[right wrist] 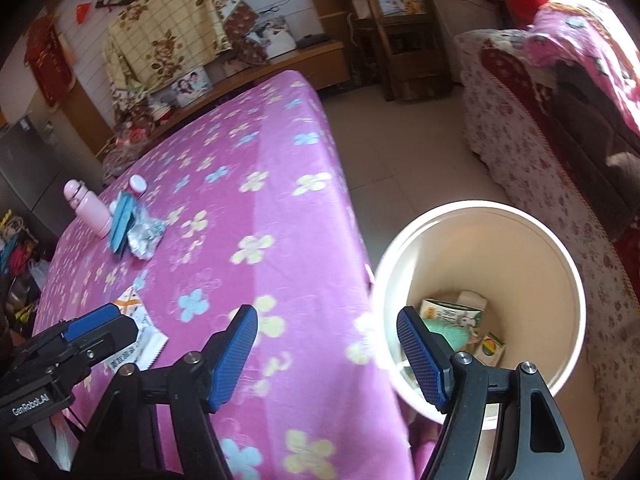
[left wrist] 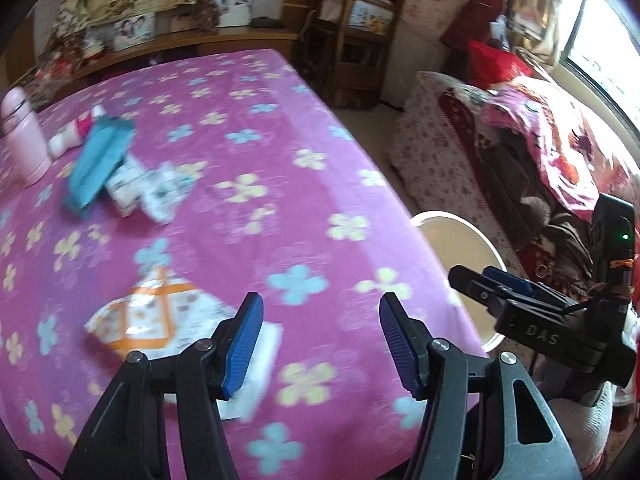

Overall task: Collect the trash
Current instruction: 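Bring both open tools back over the table, then grasp the blue wet-wipe packet with the left tool while the right tool grasps the clear plastic wrapper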

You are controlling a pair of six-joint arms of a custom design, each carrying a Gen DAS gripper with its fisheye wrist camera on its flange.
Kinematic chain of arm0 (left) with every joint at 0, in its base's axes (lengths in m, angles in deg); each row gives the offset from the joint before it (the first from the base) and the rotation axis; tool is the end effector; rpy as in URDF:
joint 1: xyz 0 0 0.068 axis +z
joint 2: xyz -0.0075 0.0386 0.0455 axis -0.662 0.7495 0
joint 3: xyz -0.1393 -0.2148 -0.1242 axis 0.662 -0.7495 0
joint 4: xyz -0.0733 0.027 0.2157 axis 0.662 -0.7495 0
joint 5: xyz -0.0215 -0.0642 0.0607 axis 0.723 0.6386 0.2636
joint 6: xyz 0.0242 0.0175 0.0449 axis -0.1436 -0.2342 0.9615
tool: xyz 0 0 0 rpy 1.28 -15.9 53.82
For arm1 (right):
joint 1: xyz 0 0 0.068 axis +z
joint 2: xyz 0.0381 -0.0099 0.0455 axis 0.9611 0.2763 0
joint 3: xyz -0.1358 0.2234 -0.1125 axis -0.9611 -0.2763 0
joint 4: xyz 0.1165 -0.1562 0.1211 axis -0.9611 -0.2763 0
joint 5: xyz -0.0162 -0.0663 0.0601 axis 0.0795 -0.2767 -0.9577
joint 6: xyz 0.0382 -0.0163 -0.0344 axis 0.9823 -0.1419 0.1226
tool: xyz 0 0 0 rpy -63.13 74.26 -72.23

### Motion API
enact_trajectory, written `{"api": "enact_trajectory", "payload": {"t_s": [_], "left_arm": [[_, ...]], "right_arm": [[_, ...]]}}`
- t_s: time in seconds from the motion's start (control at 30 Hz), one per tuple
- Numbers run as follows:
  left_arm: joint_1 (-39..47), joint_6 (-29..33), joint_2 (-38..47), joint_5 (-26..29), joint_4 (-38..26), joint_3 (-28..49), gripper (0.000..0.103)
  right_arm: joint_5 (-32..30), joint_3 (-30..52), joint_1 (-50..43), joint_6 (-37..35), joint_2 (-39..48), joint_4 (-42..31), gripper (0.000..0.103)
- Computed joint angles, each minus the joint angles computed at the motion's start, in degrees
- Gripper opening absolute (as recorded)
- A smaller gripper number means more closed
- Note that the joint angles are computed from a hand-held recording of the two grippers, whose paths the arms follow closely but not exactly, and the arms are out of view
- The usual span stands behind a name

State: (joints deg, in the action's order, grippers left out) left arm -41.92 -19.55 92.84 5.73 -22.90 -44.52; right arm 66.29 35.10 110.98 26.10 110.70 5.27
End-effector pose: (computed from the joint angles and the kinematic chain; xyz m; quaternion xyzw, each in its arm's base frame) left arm 0.1440 -0.0076 0.1431 -0.0322 0.9496 -0.1069 0.2929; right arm 0.1855 0.1387 0.1545 -0.0772 0.9468 0.1555 0.2711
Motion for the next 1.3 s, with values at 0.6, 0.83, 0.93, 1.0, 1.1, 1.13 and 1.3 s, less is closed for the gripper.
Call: {"api": "enact_trajectory", "payload": {"t_s": [0.6, 0.83, 0.93, 1.0, 1.1, 1.13, 1.3], "left_arm": [[49.6, 34.5, 29.7, 20.8, -3.0, 20.0, 0.068], [48.5, 33.8, 39.8, 22.5, -2.1, 30.3, 0.074], [46.9, 33.8, 44.3, 21.6, -1.1, 34.3, 0.075], [45.8, 33.5, 47.1, 20.5, -0.3, 36.5, 0.075], [44.5, 32.9, 50.3, 19.1, 0.7, 39.2, 0.075], [44.1, 32.6, 51.0, 18.4, 1.3, 39.7, 0.075], [43.0, 32.1, 54.5, 18.1, 1.3, 42.5, 0.075]], "right_arm": [[-2.9, 28.9, 15.3, 2.9, 25.3, -3.3, 0.076], [-6.3, 47.8, 16.8, -2.2, 38.0, -9.3, 0.076], [-6.4, 55.0, 16.9, -4.9, 42.5, -12.4, 0.076], [-6.3, 59.3, 16.9, -6.3, 45.3, -14.2, 0.076], [-6.2, 64.3, 16.5, -7.7, 48.6, -16.6, 0.076], [-6.2, 65.8, 16.4, -8.1, 49.6, -17.2, 0.076], [-7.0, 67.5, 15.8, -8.1, 52.0, -15.6, 0.076]]}}
